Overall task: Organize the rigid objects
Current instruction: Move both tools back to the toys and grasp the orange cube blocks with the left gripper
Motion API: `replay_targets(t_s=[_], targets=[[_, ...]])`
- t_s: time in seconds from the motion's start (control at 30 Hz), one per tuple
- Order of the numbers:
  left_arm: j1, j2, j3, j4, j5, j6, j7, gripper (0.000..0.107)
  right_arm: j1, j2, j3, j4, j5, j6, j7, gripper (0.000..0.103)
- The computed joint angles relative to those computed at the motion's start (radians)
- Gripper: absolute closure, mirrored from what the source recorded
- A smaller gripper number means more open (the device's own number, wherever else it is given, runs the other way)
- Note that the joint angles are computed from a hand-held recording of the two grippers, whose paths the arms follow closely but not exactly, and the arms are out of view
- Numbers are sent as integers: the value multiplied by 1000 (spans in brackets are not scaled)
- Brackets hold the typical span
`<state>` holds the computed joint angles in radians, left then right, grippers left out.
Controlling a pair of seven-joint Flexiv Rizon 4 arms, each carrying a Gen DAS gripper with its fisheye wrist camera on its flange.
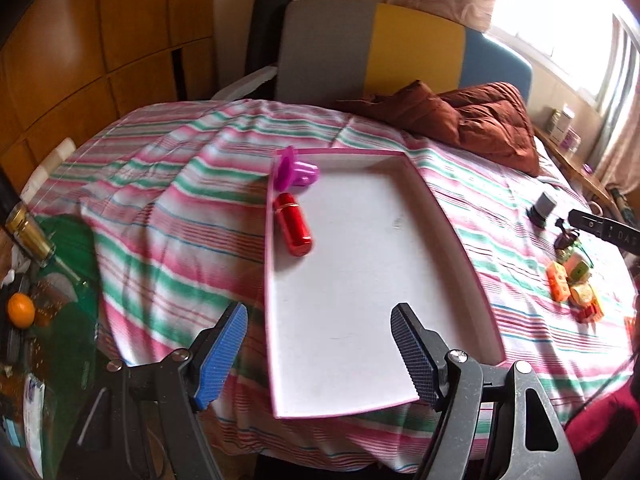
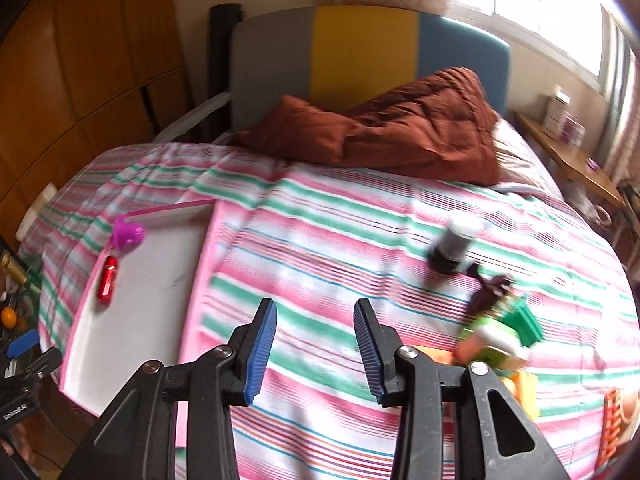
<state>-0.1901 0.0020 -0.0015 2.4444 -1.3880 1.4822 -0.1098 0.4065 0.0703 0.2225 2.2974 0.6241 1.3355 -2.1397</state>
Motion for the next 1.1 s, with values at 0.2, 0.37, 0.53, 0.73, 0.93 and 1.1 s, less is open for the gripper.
replay_targets(t_s=[0.2, 0.37, 0.53, 0.73, 0.93, 1.1], targets=[[-20, 12, -12, 9, 43, -31, -5, 32, -111, -44, -74, -19, -24, 35, 95, 61], [-52, 14, -28, 9, 67, -40, -2, 32, -218, -104, -107, -52, -43, 88, 222, 60], [-77, 16, -41, 2, 160, -93, -49, 32, -316, -173, -93, -86, -2, 122, 280, 60], [-127, -23, -81, -20, 263, -130, -109, 32, -441, -212, -28, -159, 181, 66, 236, 57], [-153, -111, -136, -68, 392, -155, -204, 33, -443, -223, -19, -174, 210, 62, 238, 55], [-159, -188, -184, -129, 499, -168, -298, 33, -448, -225, -13, -181, 237, 66, 237, 54]])
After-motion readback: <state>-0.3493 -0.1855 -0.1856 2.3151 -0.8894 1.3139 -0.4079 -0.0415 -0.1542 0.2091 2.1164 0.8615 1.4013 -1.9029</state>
